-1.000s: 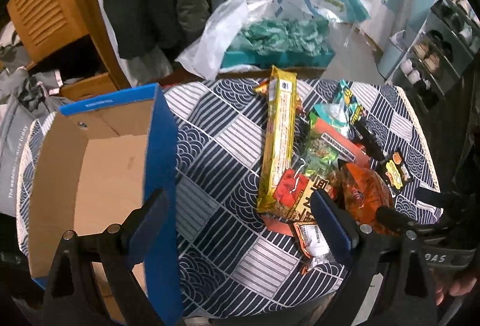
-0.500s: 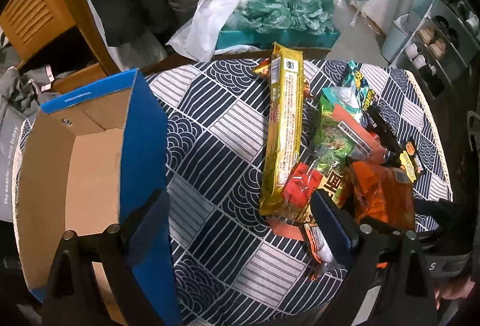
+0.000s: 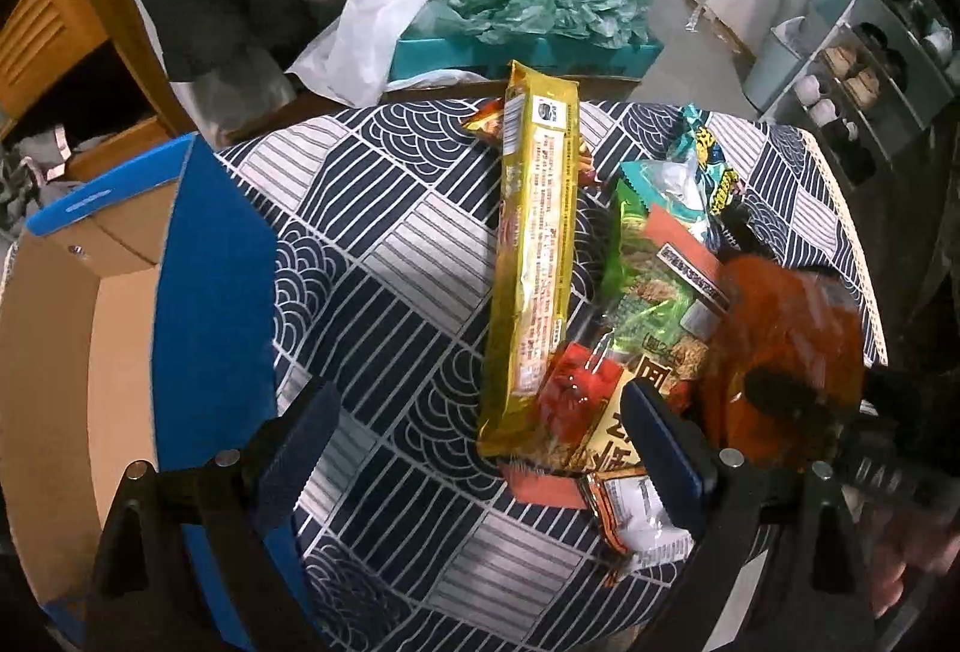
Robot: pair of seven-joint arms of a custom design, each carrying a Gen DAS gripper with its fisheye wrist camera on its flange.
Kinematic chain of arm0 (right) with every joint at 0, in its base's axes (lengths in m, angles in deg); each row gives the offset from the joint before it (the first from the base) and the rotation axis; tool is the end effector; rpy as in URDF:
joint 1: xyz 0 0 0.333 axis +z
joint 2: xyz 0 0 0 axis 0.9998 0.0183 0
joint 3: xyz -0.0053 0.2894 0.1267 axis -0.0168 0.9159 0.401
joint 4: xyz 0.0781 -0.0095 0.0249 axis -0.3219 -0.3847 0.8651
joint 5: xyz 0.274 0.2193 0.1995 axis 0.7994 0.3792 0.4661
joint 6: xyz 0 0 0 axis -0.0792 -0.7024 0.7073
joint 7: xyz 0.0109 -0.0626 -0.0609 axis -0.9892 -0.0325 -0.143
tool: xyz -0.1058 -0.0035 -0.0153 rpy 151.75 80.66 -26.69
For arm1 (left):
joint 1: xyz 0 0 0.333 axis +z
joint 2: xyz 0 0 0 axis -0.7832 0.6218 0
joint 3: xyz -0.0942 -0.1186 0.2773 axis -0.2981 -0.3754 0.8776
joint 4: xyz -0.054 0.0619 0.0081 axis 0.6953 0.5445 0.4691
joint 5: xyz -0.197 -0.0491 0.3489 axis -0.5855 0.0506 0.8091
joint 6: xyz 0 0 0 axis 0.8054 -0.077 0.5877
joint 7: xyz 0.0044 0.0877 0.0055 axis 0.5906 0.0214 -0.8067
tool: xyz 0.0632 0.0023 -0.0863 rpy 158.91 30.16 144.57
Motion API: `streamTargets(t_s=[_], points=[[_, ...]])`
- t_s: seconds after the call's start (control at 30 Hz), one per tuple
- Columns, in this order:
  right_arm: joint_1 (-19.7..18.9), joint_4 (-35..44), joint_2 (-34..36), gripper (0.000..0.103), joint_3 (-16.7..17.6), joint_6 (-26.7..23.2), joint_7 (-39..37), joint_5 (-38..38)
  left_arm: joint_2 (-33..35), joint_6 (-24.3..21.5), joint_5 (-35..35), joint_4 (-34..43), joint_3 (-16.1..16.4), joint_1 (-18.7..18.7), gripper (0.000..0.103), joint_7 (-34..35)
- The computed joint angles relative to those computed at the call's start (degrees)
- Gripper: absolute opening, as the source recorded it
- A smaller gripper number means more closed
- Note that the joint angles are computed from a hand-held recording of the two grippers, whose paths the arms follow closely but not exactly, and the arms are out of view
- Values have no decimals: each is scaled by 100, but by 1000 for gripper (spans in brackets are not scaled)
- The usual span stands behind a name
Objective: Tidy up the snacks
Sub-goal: 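Grasp the yellow wafer bar with the left gripper while the right grasps the orange chip bag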
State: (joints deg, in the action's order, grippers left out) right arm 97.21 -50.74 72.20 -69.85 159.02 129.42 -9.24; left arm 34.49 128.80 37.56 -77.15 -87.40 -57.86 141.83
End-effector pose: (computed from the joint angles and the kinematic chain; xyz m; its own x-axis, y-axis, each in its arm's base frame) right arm 0.6099 0.1057 0.4643 0.0708 -0.9687 -0.2378 -0.9726 -0.0141 -0.2321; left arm 0.6069 -0.1660 0.4902 -0.0660 -0.9939 0.0884 -0.9433 0.0333 -0.3302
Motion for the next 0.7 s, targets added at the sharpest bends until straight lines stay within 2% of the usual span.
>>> streamTargets(t_s=[0.27, 0.4, 0.7], points=[[-34, 590, 552, 54, -56, 348, 366, -400, 685, 1, 415, 692, 39, -117, 96, -333], [-41, 607, 586, 54, -62, 548, 366, -650, 1047, -90, 483, 1061, 46, -161, 96, -391], [-57, 930, 833, 54, -29, 507, 470, -768, 1688, -373, 697, 1741, 87, -317, 96, -494]])
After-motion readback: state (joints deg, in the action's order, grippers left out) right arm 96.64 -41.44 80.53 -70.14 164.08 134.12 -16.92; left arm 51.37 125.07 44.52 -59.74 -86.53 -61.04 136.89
